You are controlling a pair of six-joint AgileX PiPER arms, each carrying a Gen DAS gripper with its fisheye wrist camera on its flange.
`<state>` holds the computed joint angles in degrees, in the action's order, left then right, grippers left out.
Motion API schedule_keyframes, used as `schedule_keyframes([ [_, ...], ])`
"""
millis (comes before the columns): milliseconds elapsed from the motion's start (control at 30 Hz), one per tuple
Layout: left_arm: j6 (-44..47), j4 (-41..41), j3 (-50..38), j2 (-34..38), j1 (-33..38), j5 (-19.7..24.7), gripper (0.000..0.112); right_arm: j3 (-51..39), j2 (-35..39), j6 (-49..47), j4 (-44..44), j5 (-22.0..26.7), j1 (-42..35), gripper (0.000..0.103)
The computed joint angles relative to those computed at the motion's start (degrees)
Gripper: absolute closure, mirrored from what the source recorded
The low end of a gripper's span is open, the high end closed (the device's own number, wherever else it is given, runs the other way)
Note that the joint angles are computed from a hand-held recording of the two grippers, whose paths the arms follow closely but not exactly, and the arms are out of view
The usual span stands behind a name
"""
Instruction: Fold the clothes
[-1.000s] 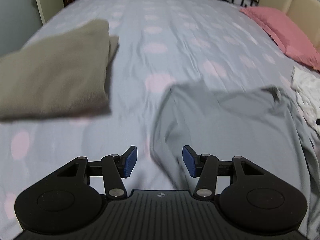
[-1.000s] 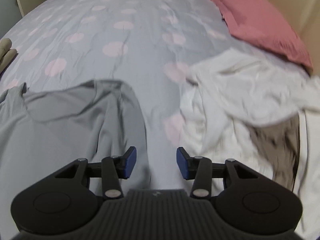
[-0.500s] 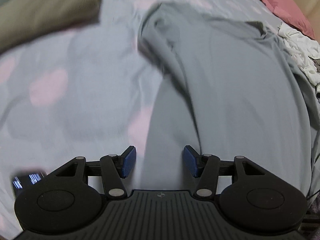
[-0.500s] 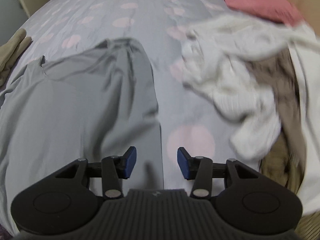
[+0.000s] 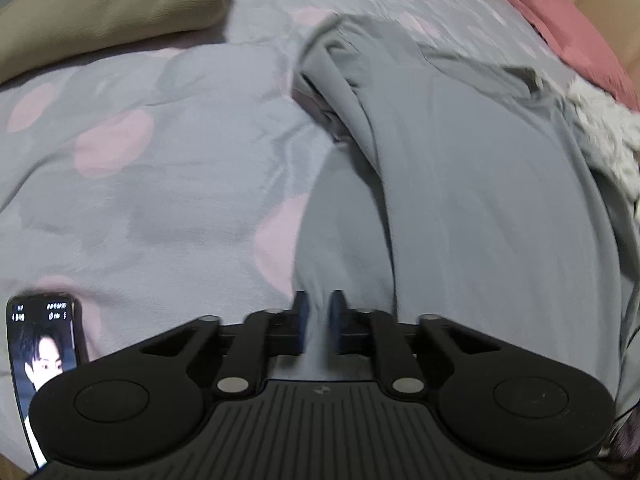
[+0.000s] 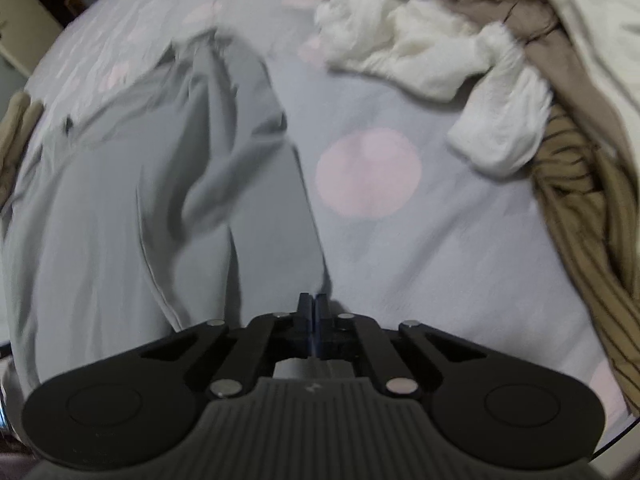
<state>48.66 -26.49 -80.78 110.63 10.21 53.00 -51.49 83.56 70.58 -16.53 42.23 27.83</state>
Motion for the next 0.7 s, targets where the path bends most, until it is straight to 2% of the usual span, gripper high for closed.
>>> schedule_keyframes([
  [133, -0.39, -0.85, -0.13, -0.99, 1.01, -1.54, 0.112, -0.95, -3.87, 4.45, -5.36, 3.28, -0.37, 0.102],
  [267, -0.63, -1.16, -2.23, 0.05, 2.15, 0.56, 0.11, -2.25, -7.95, 7.75, -10.99, 8.02, -2.74, 0.102],
  [300, -0.56, -1.0, -2.42, 0.27, 2.12, 0.88, 0.1, -2.72, -8.75, 8.18, -12.54, 10.0, -3.6, 0.102],
  [333, -0.52, -0.78, -2.49, 0.42, 2.04, 1.03, 0.082, -3.23, -9.5, 8.48, -14.05, 11.89, -4.52, 0.102],
  [400, 0.38, -0.74, -1.78, 0.16, 1.92, 0.66, 0.063, -3.64, -10.77, 9.72, -17.01, 14.94, -6.32, 0.102],
  [500, 0.91, 0.48, -1.08, 0.17, 1.22, 0.98, 0.063, -3.57, -12.25, 12.03, -21.17, 18.48, -9.22, 0.102],
  [633, -0.12, 3.55, 1.01, -0.12, -0.48, -0.99, 0.063, -2.0, -11.59, 14.74, -23.93, 21.52, -11.98, 0.101],
  [700, -0.07, 3.95, 1.93, -0.69, -1.02, -2.02, 0.064, -0.84, -10.92, 13.58, -21.86, 19.6, -13.32, 0.097],
])
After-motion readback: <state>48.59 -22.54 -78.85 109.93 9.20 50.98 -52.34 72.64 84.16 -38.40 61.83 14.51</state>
